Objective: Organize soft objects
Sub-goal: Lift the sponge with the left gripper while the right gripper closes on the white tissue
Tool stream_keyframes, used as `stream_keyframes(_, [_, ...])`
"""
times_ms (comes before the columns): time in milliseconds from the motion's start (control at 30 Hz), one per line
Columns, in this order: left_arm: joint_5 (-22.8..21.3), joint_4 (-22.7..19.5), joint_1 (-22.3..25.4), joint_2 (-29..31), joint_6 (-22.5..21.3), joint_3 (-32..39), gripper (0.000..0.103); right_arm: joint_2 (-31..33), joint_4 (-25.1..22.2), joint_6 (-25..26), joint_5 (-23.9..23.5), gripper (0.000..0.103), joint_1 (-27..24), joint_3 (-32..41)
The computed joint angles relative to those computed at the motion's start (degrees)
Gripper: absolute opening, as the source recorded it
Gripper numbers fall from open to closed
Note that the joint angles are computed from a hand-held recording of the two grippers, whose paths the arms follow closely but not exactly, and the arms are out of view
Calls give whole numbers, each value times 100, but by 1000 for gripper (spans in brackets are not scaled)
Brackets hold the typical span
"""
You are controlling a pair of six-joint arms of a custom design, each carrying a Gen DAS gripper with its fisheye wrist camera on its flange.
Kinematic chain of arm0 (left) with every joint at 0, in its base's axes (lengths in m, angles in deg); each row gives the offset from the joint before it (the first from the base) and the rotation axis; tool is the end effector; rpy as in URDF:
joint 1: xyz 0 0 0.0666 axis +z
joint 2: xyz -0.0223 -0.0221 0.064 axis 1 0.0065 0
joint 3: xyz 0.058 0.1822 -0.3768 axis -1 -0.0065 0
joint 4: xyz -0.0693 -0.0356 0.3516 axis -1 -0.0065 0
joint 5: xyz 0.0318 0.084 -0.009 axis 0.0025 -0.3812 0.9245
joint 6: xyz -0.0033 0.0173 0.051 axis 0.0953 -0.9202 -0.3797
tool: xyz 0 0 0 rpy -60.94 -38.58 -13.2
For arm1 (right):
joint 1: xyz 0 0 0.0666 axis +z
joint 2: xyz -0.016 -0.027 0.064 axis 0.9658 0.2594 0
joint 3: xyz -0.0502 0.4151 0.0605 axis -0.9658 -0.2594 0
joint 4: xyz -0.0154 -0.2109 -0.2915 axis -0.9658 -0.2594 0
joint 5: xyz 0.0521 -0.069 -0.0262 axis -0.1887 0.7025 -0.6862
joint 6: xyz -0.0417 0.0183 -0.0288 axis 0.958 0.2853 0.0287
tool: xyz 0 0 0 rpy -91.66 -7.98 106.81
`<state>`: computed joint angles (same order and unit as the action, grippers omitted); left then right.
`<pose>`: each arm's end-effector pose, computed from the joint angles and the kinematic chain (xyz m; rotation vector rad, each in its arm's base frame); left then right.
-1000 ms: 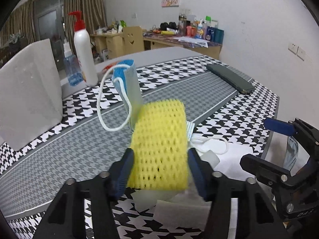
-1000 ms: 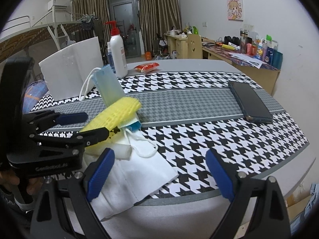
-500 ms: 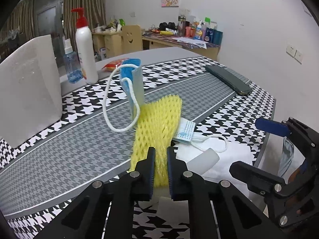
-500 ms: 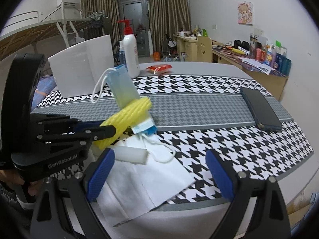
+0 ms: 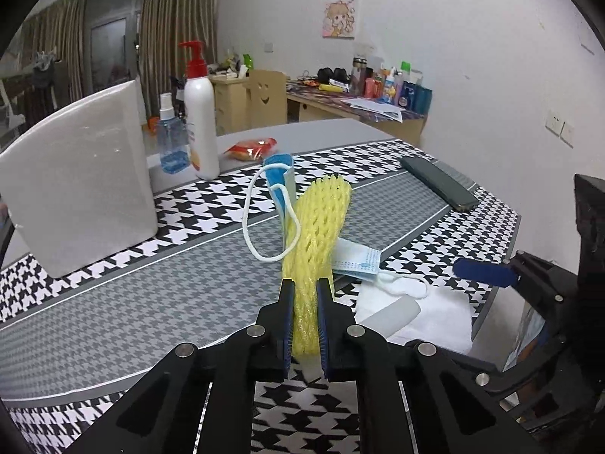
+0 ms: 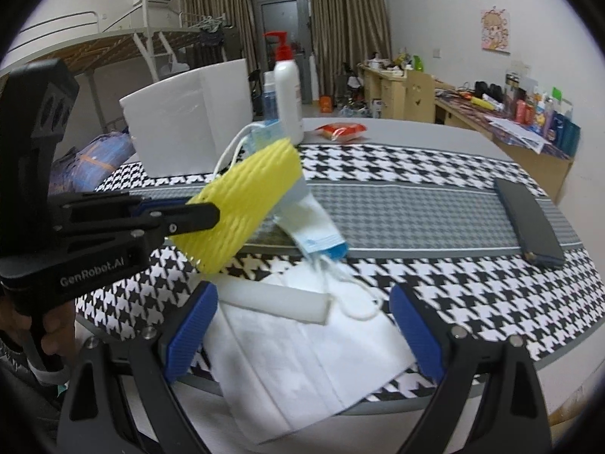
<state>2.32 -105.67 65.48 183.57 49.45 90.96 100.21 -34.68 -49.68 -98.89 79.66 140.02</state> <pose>0.5995 -0.2743 0.3727 0.5535 2.2330 -0.3647 0.5738 0.0536 0.3588 -0.2273 2.2807 0.2507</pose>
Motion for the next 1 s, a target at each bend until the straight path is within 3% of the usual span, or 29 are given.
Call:
stream_keyframes(200, [33,95,47,-110,30,-160,12,-68,-11,74,-8,95,8,-94])
stream_keyframes(600, [160,202,59,-214,38,-276,12,-120,-359,632,416,95,124,-292])
stream_keyframes(700, [173,236,55,-249,34,-322,12,-51,-517,730,528,84,138,-234])
stream_keyframes(867, [187,263,53,-291,37,-360,12,2,-699,728,283,76,44,-140])
stream_keyframes(967, [200,255,52,-296,28,-348,12,-15,-753,717,270,62,28,-124])
stream_keyframes(1000, [204,264,50,-298,23,-350,12,1,-790,708,288,53,9,-84])
